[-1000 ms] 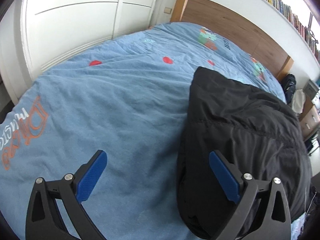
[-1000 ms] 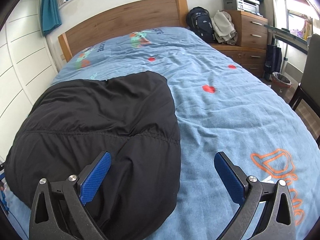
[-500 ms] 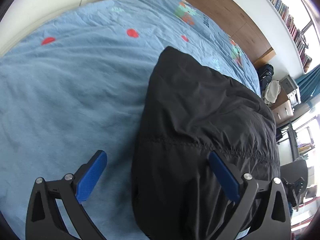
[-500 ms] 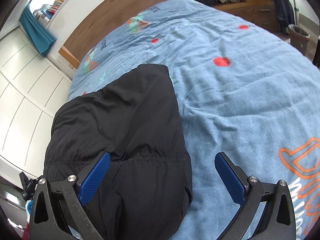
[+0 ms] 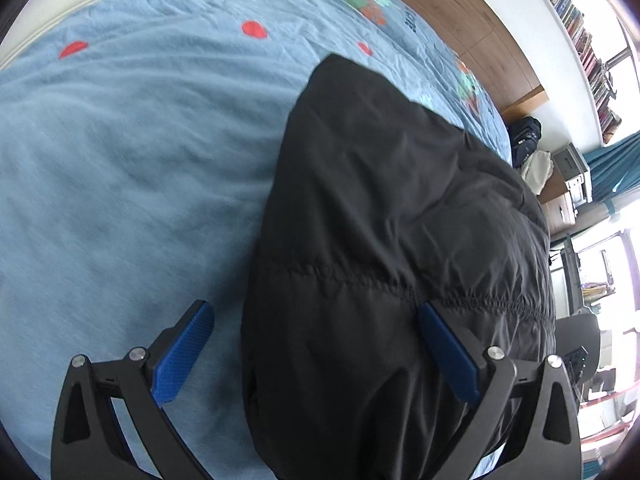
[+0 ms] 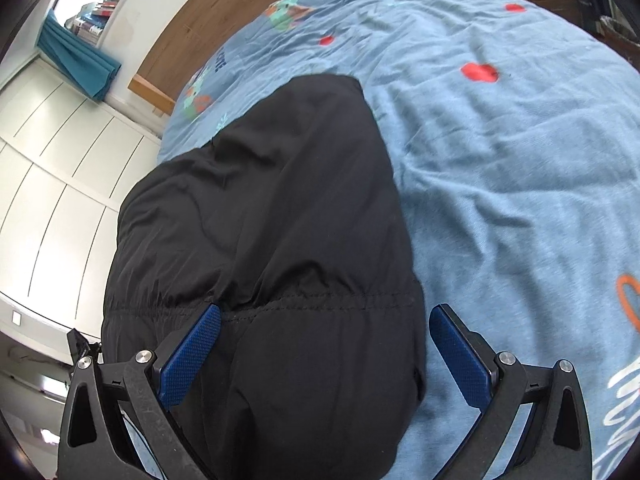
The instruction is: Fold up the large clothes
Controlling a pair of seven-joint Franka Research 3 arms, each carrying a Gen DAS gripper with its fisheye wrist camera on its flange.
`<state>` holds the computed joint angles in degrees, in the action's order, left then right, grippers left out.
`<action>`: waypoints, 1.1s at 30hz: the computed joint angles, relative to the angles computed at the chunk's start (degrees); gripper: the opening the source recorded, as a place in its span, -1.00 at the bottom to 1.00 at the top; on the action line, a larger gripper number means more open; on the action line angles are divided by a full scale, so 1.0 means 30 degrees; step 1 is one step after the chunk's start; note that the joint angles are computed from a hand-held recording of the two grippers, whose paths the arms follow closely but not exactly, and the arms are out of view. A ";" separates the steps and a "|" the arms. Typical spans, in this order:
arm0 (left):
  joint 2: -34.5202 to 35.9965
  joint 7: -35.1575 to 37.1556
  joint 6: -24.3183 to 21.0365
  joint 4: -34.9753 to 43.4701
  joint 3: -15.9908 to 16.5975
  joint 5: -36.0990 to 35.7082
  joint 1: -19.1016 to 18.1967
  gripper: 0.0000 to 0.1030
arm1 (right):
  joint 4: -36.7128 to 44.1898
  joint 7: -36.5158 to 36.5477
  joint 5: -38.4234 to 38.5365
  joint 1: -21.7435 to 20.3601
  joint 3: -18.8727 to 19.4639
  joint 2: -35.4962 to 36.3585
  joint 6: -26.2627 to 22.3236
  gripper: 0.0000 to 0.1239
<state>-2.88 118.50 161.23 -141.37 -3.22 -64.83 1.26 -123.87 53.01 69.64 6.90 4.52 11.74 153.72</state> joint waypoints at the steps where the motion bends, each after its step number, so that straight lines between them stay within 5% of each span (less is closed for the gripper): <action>1: 0.0105 0.0471 -0.0242 0.0072 0.0044 -0.0492 -0.0011 1.00 | 0.0029 -0.0090 0.0161 -0.0029 0.0033 0.0131 -0.0101 0.65; 11: 0.2016 0.4973 -0.3391 0.1101 -0.0187 -0.5914 0.1131 1.00 | 0.0854 -0.1301 0.2874 -0.0943 0.0264 0.1836 -0.2592 0.65; 20: 0.3764 0.7085 -0.6319 0.2097 -0.0459 -0.7807 0.2148 1.00 | 0.2429 -0.2943 0.4618 -0.1517 0.0663 0.3819 -0.5187 0.65; 29: 0.4512 0.7668 -0.6426 0.2562 -0.1006 -0.9155 0.2098 0.99 | 0.3099 -0.2930 0.4858 -0.1525 0.1031 0.4543 -0.5062 0.66; 33: 0.4381 0.8598 -0.7289 0.2247 -0.1054 -1.0336 0.2008 0.61 | 0.2901 -0.3854 0.6132 -0.1867 0.1299 0.4499 -0.6010 0.57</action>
<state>10.26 144.30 139.37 -134.62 -6.38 -95.84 7.29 -115.17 41.45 88.04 1.29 8.42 25.24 135.69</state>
